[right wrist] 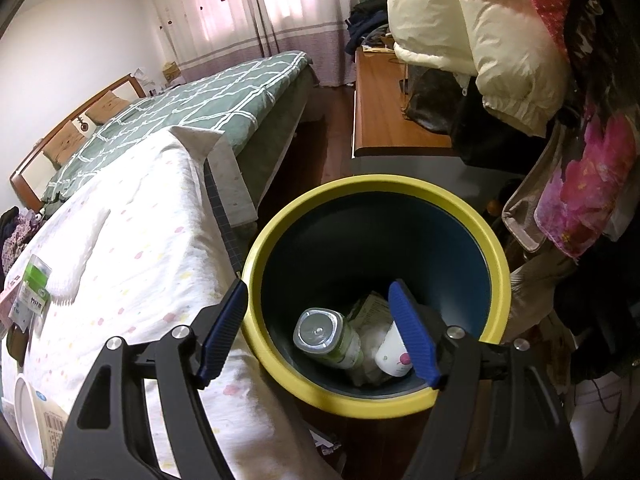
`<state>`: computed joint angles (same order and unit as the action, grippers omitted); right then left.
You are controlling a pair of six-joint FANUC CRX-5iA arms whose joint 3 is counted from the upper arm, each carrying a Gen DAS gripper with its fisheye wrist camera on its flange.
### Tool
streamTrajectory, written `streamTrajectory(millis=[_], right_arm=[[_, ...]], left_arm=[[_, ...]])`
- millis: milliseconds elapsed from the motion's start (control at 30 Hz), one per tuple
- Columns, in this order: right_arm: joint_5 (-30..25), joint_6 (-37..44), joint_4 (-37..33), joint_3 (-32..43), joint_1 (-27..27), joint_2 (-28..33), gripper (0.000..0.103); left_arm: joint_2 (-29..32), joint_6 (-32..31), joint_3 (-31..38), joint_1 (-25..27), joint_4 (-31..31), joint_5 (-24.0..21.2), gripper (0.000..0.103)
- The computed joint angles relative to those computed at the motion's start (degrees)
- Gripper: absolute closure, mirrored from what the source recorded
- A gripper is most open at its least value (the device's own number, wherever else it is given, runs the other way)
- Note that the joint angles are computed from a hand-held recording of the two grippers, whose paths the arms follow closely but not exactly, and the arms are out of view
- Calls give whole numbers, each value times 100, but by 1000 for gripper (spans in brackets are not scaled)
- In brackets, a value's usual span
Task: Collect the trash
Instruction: 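Grasp the white pill bottle with the left gripper and lift it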
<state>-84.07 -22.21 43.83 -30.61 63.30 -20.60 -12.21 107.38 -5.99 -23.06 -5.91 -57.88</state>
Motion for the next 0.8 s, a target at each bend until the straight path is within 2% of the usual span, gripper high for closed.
streamTrajectory(millis=[67, 133, 200, 267, 567, 800], right_arm=[[8, 12, -5, 8, 5, 7, 34], [15, 14, -1, 14, 7, 10, 34], [19, 17, -1, 19, 4, 14, 34], [23, 13, 0, 23, 7, 15, 34], [88, -7, 57, -10, -1, -3, 34], [69, -61, 121, -114, 112, -135, 34]], left_arm=[[29, -9, 30, -17, -11, 39, 31], [79, -79, 51, 1, 71, 56, 39], [110, -184, 40, 43, 206, 77, 52], [133, -224, 59, 31, 214, 76, 55], [157, -308, 235, -93, 179, 232, 56], [392, -483, 702, -349, 249, 432, 56]])
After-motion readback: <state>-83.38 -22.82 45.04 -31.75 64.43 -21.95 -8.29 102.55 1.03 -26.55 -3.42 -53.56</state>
